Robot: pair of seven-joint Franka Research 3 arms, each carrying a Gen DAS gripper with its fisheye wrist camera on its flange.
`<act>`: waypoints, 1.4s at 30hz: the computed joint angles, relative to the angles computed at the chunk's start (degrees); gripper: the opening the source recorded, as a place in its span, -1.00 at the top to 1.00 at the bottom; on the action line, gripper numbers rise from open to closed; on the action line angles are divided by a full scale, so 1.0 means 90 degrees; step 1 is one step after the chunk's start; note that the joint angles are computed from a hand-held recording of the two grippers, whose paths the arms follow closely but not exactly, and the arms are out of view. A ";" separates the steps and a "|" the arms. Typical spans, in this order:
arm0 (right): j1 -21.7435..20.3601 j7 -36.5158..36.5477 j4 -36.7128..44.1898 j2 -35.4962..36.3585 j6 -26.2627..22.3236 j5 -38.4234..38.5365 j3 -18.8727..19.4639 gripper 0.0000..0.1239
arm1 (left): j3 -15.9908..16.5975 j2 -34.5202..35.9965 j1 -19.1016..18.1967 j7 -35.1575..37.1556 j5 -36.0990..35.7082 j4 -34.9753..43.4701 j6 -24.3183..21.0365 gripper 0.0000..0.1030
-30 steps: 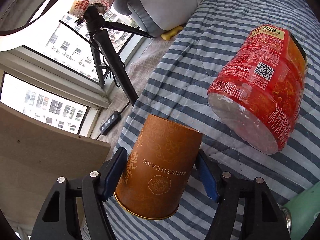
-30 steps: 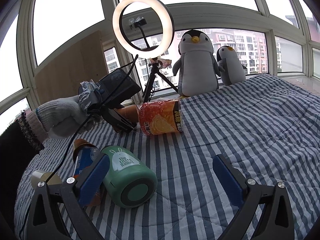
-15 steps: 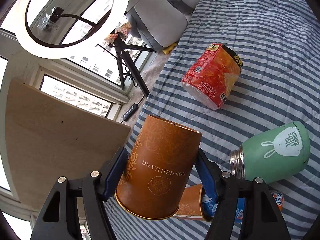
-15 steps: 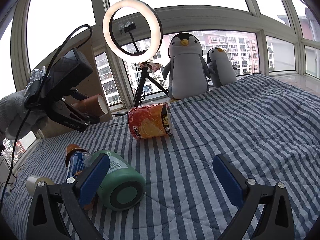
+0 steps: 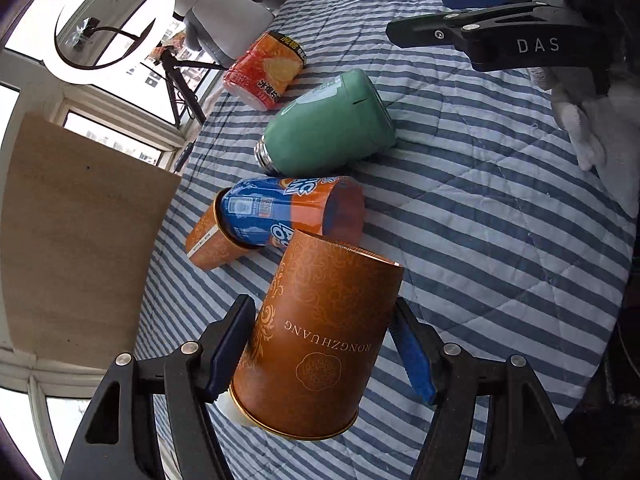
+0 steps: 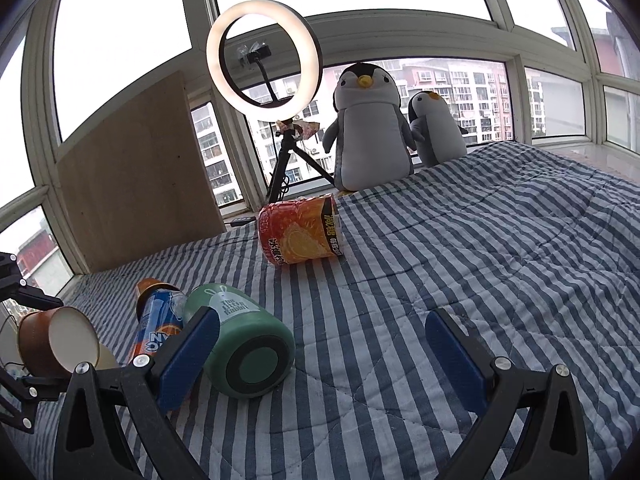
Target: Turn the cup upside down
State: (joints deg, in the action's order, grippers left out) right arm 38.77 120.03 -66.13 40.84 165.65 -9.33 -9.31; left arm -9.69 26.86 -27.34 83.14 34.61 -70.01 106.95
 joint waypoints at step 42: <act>-0.0210 0.1043 -0.0667 -0.0595 -0.2203 0.2370 0.1723 -0.64 | -0.0724 -0.5311 0.1449 -0.2781 -0.0026 -0.7401 0.3818 -0.93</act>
